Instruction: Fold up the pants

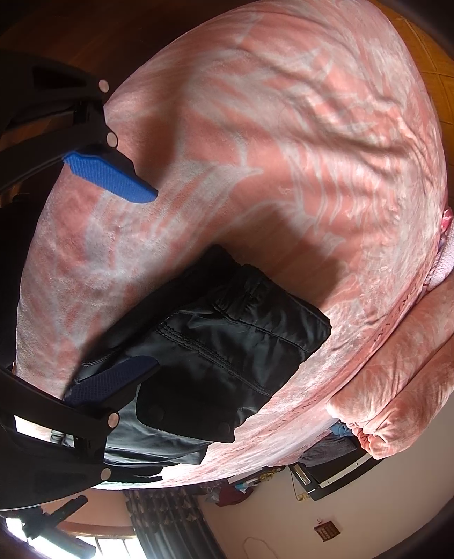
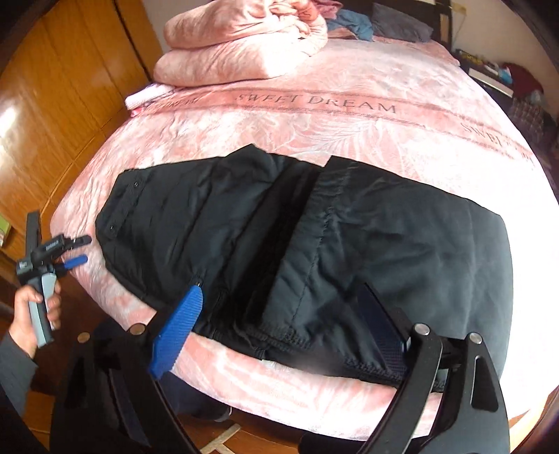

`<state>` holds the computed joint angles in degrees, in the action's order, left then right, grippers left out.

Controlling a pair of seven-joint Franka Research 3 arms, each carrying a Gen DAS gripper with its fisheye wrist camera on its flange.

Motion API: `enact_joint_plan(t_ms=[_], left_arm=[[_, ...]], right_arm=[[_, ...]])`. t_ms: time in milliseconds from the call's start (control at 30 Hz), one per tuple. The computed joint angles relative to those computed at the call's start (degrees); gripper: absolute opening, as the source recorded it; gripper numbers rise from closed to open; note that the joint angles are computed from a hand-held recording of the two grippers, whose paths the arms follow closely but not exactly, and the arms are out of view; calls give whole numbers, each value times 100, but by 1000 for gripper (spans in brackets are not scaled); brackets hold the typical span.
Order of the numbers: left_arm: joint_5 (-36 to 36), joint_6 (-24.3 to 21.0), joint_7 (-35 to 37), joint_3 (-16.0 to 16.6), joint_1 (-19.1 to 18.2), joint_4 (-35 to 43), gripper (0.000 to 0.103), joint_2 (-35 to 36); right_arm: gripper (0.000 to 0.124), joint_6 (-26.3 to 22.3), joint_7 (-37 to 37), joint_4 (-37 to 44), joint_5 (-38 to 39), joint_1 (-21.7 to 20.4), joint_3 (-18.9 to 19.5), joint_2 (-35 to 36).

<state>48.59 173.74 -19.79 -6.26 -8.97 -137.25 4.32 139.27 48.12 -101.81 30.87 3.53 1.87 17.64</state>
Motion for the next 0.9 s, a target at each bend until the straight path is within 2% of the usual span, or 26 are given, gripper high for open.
enact_joint_plan(t_ms=[33,200,233,267,367,400,633,800,900], left_arm=[[30,30,-36,9,-4,15,90,27],[4,95,18,42,-55,58,90,98],[8,125,5,58,-60,52,90,98],[38,155,-28,82,-66,44,90,98],[138,196,-136,135,-72,27,90,96],[98,212,-99,129,-58,18,90,104],[67,263,-46,181,-79,67,91,185],[48,331,-115,263,-133,77,91,228],[266,417,-343,367,-177,43,91,164]], right_arm=[[76,-138,328,193,-219,73,-78,113],[75,-687,1248,898,-1045,298,-213,735],[67,-764,1404,980,-1210,344,-243,835],[48,-880,1506,1048,-1253,326,-239,899],[9,-1307,1495,1221,-883,89,-62,1021],[5,-1381,1417,1208,-772,28,-14,995],[2,-1504,918,891,-186,-142,84,571],[2,-1585,1047,994,-496,16,-37,835],[11,-1680,891,1016,-476,-27,7,854]])
